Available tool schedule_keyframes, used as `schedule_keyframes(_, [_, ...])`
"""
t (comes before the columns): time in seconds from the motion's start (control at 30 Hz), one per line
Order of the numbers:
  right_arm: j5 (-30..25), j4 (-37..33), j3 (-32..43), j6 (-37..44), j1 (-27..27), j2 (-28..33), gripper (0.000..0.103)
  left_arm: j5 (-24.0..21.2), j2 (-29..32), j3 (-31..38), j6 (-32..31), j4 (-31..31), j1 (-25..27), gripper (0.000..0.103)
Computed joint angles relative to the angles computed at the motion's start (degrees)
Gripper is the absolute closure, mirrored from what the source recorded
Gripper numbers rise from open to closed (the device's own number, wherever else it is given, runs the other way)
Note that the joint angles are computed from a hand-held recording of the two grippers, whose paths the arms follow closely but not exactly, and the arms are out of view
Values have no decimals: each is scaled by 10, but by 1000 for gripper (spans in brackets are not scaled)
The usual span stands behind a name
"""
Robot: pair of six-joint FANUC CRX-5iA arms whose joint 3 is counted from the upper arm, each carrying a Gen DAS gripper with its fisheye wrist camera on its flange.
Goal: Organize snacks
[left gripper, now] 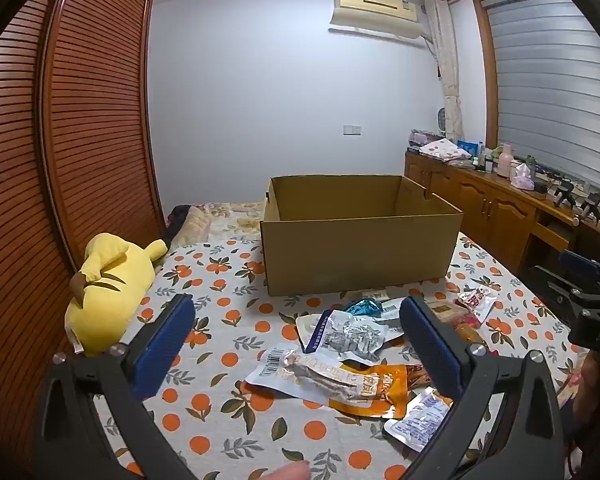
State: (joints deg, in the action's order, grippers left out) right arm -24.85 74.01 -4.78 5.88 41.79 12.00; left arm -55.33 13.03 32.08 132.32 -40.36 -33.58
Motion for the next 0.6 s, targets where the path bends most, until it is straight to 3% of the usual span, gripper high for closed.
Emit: schedule_keyframes(0.6, [-1,4,-1,1,-1,2,0,-3,0,0,0,-12,-9,0])
